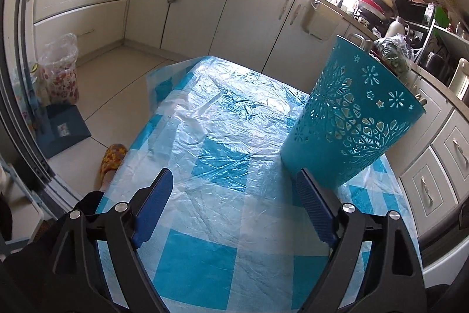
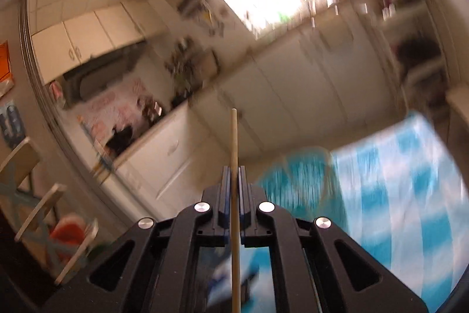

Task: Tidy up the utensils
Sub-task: 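Move the stick over the teal basket and open the right gripper, then lower the right gripper back to the remaining wooden sticks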

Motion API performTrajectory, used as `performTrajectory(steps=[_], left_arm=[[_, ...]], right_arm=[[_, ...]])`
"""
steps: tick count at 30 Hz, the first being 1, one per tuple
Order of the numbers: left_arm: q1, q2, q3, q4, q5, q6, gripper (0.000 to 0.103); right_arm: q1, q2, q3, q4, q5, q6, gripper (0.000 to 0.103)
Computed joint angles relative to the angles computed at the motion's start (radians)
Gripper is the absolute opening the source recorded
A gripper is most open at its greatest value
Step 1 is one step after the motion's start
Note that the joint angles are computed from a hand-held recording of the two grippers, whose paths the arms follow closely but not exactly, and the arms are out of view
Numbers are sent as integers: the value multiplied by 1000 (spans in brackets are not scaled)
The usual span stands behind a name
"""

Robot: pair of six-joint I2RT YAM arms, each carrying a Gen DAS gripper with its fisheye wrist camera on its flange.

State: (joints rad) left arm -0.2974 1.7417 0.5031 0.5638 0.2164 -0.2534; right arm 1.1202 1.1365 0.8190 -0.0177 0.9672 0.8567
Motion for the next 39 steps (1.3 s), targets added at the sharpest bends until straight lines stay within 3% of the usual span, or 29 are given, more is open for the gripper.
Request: performTrajectory(steps=[4, 9, 17, 20, 23, 25, 27, 29, 32, 39], left_arm=[[5, 9, 5, 1, 14, -6, 82], [15, 19, 3, 17, 36, -14, 82], [15, 31, 7, 25, 53, -17, 82], [16, 33, 8, 25, 53, -23, 82], [16, 36, 11, 23, 53, -25, 82], [16, 37, 12, 22, 53, -24, 82], [16, 38, 15, 17, 52, -23, 82], [15, 38, 15, 16, 50, -23, 82], [13, 38, 15, 15, 45, -25, 82], [21, 43, 17, 14, 49, -34, 82]], right_arm=[[-177, 134, 72, 99, -36, -106, 5], [-303, 274, 119, 46, -134, -36, 5], [-242, 272, 79, -53, -147, 12, 6], [-173, 243, 67, -106, -102, 28, 8], [-15, 215, 79, -246, 44, 150, 19], [118, 239, 115, -465, 147, 364, 21], [200, 316, 164, -691, 144, 603, 22], [232, 382, 160, -771, 42, 743, 21], [208, 446, 66, -636, -157, 795, 20], [93, 550, 36, -492, -275, 736, 20]])
